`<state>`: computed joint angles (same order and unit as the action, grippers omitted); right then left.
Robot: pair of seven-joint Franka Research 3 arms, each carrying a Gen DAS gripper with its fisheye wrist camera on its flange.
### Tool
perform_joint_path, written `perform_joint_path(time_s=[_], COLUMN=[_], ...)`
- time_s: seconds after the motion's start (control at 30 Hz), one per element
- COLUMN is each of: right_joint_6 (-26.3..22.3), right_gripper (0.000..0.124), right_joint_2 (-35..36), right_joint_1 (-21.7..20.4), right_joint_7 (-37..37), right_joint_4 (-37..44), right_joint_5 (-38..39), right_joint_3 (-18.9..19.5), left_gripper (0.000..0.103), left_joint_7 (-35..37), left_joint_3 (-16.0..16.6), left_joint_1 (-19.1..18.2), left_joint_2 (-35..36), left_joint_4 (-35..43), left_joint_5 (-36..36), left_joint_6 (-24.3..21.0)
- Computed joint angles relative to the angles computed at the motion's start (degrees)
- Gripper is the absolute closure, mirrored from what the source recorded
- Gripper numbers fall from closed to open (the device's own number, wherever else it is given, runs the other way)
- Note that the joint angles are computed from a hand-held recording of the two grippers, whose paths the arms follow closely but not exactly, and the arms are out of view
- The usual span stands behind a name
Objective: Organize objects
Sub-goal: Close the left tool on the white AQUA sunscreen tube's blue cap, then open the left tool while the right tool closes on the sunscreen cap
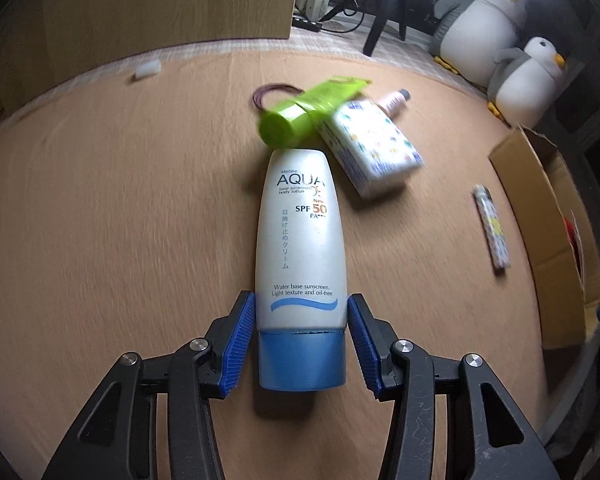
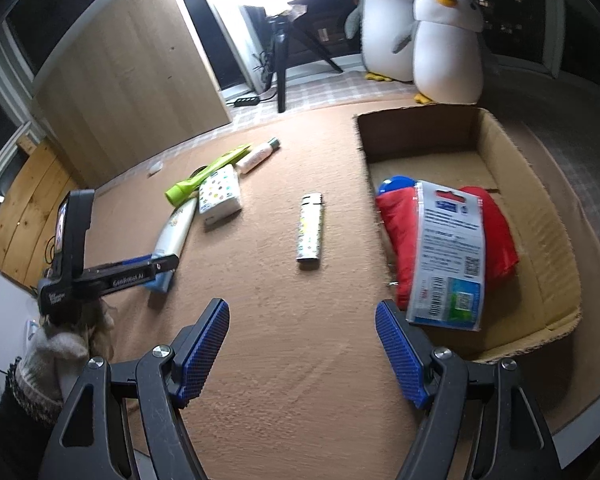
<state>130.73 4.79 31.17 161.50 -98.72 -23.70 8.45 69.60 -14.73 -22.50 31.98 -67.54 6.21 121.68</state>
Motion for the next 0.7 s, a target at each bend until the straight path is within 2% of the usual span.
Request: perform_joint_path(time_s=[0.1,0.23,0.3,0.37,0.53,0.7], right_joint_6=[0.7,2.2,2.9,3.9,7.2,5.4], right_gripper=[0.052,0.052,0.052,0.052,0.052,0.052], right_joint_2=[1.5,3.8,5.6,7.6,13.5,21.3], right_joint_1=[0.2,0.7,0.9,1.0,0.5,0.7], right_joint_7=[-1.7,-4.7,-7.1,-9.9,-17.5,-24.4], right_joint_4=[1.5,3.5,5.1,6.9,12.0,21.0], right_joint_5=[0.7,2.7,4.4,7.2,16.8,25.0], right_joint_3=[0.0,-0.4,-0.6,-0.8,-1.0,-1.1], left_gripper=[0.052,0.051,0.036,0.029,0.029,0.033], left_joint_7=[-1.2,-0.1,2.8,4.3,7.6,9.9], left_joint_3=[-0.9,-2.5,-3.8,-3.8,-3.8,-4.0], left_joint_1=[0.6,2.4,3.9,4.4,5.4,6.3], left_joint_2=[-5.4,-9.8,-10.7,-12.1,-13.0,-13.0], left_joint_4=[-8.7,-15.7,-17.2,-19.3,-20.8,-21.5], left_joint_5=[-1.3,-5.0,-9.0,-10.3,-13.4,-16.3], left_joint_6=[3.6,6.8,7.0,8.4,9.4,9.3])
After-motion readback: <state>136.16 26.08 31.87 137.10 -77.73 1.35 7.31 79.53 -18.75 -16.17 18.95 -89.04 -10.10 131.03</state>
